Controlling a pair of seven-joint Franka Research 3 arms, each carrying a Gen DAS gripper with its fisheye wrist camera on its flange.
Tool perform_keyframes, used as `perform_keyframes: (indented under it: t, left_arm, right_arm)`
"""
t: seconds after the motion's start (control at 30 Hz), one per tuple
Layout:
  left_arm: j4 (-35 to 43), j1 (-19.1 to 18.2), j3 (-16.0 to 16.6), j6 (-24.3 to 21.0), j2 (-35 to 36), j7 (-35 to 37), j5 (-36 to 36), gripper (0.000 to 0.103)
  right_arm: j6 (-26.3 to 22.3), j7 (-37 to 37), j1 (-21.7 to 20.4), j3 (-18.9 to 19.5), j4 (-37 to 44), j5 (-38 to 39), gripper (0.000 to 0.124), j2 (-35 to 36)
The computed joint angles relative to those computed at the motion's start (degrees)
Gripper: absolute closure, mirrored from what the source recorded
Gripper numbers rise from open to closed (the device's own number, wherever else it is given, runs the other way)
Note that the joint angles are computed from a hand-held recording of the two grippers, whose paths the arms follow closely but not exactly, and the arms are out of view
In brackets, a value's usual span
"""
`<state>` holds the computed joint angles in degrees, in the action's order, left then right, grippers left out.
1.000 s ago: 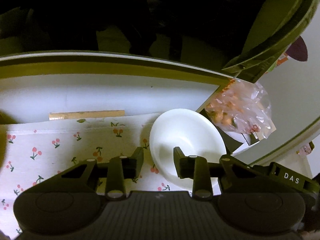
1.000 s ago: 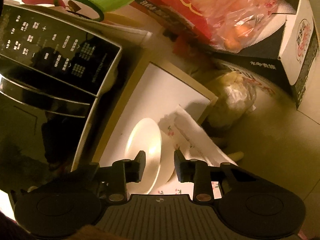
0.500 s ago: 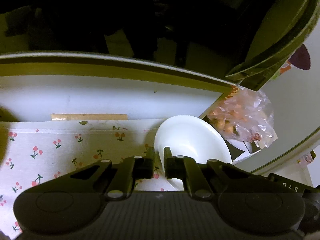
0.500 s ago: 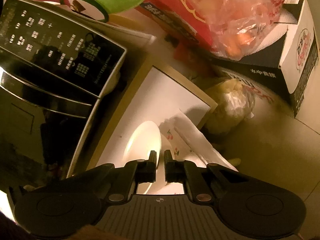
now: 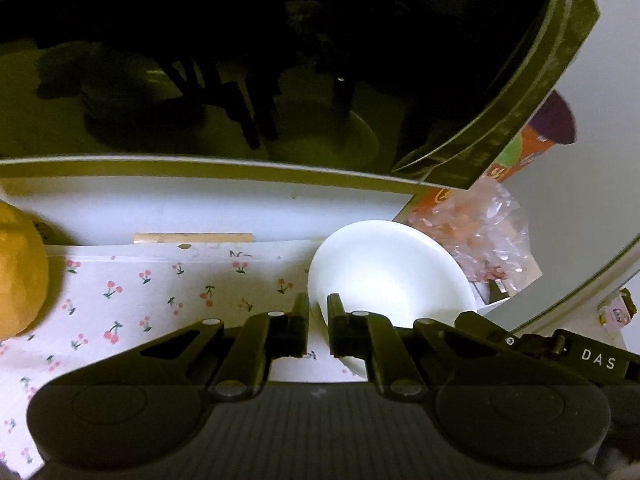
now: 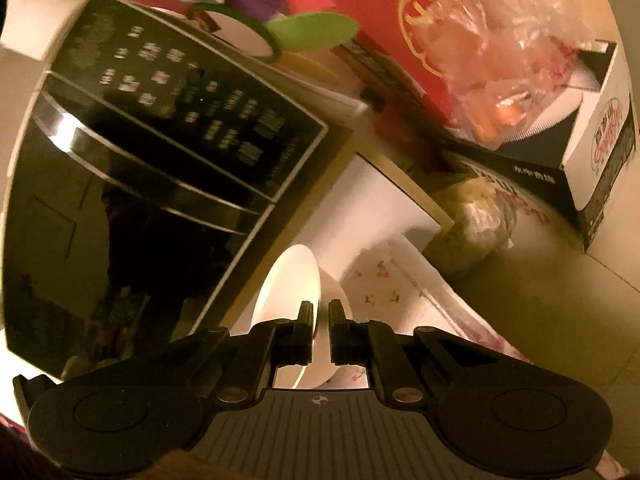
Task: Organize plates and bowls
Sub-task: 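Lift the small bowl and carry it toward the nested bowls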
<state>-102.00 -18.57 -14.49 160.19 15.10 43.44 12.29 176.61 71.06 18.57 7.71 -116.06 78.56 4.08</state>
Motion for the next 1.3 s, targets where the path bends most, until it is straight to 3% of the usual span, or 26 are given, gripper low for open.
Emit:
perform_keyframes:
  t: [0.5,0.7,1.0,1.3]
  left_arm:
    - [-10.12,-0.58,-0.96,-2.66,-14.05,-3.71,0.14,0.095]
    - [-16.06,-0.73,-1.34,-1.57,-19.91,-5.66,-1.13,0.095]
    - [-24.47,-0.97,-2.57,-0.62,-28.28,-11.08,0.98,0.095]
    - [-33.14,-1.99,-2.38,0.53,-36.25,-14.21,-0.03,0.095]
  right_arm:
    - [-0.10,22.49,4.14,-1.63,-12.32,-22.33,0.116,-13.47]
    - [-1.32,32.32,4.47,-1.12,-17.30,-32.39,0.115,-18.92]
    - [-3.27,41.43,5.31,0.20,-23.13,-41.32,0.115,-25.25]
    - [-4.55,46.14,8.22,0.65,-27.00,-44.38,0.115,-28.73]
